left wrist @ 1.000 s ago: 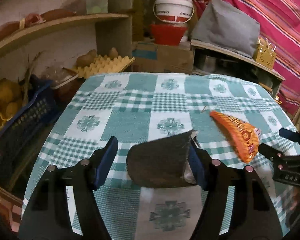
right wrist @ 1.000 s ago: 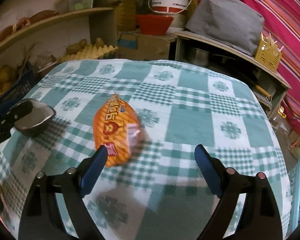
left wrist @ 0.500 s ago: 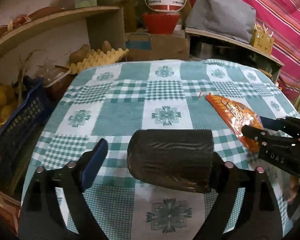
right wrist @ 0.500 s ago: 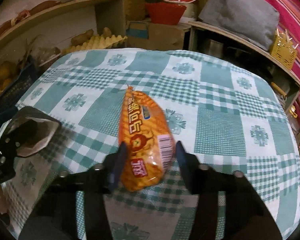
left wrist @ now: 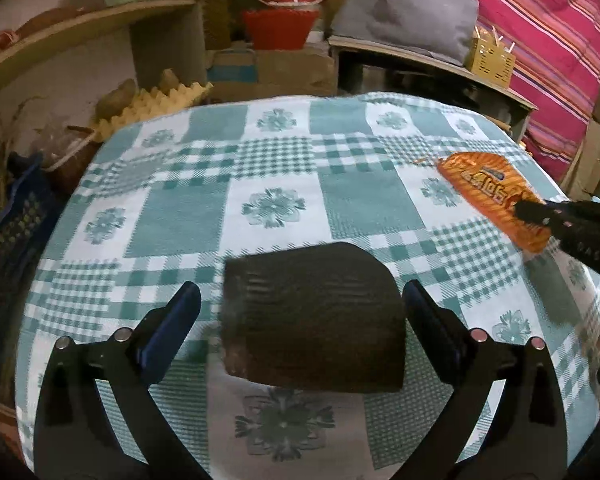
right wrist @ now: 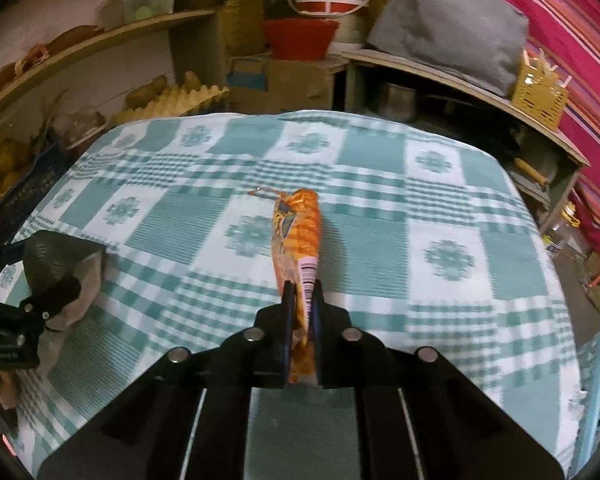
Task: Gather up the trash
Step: 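Lift the black pad and orange bag off the table with both tools, then carry both items over the basket and open the left tool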
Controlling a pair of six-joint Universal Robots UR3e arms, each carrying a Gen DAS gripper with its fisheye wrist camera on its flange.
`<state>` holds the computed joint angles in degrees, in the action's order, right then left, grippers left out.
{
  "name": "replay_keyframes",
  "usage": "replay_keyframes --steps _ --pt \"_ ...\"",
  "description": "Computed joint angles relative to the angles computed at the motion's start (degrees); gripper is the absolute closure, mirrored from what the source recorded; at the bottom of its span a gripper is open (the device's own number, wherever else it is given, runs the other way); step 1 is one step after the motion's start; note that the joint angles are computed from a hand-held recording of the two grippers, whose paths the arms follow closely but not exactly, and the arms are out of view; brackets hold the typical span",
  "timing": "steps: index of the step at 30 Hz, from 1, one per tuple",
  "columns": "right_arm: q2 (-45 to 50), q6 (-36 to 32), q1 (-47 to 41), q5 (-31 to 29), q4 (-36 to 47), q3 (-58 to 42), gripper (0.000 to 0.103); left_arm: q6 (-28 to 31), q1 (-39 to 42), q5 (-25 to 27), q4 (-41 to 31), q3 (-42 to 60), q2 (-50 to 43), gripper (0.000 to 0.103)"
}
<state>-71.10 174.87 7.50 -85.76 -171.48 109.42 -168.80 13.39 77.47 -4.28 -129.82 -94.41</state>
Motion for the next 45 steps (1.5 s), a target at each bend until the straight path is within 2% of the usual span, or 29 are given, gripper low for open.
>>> replay_keyframes --steps 4,6,8,9,10,15,20,24,32,40,45 --pt "-2.92 -1.84 -2.71 0.48 -0.56 3.66 0.095 -0.79 -2.25 2.91 -1.35 2.07 -1.80 0.006" --pt "-3.84 -2.55 -3.66 0.66 -0.82 4.80 0.094 -1.17 -2.31 2.51 -1.44 2.22 -1.89 0.008" --pt "-5.10 -3.31 -4.71 0.92 -1.17 6.24 0.095 -1.72 -2.59 2.47 -2.07 2.91 -2.20 0.019" --pt "-5.86 -3.76 -5.39 1.16 -1.41 7.08 0.095 -2.13 -2.98 2.89 -2.99 3.64 -2.54 0.028" --pt "-6.43 -4.00 -5.77 1.30 -1.62 7.75 0.095 -2.59 -3.41 3.48 -3.24 4.01 -2.79 0.030" --pt "-10.41 -5.72 -8.52 2.74 -2.17 11.35 0.095 -5.32 -5.47 3.90 -3.05 5.06 -3.17 0.030" --pt "-16.70 -8.91 -13.06 5.17 -2.69 16.78 0.095 -7.95 -11.59 8.74 -1.02 6.46 -2.08 0.030" --pt "-22.21 -11.14 -19.23 9.27 -1.11 20.14 0.095 -10.97 -17.15 12.22 -0.62 9.68 -1.99 0.030" --pt "-38.52 -19.92 -40.68 23.09 8.72 27.75 0.095 -17.68 -31.82 20.84 0.45 22.39 -9.69 0.030" --pt "-53.89 -37.85 -70.52 38.11 30.67 31.09 0.095 -21.72 -44.78 27.46 -2.49 41.10 -22.97 0.030" --pt "-55.02 -46.87 -83.54 43.00 41.57 29.22 0.094 -21.92 -50.37 29.38 -6.00 53.18 -30.99 0.030"
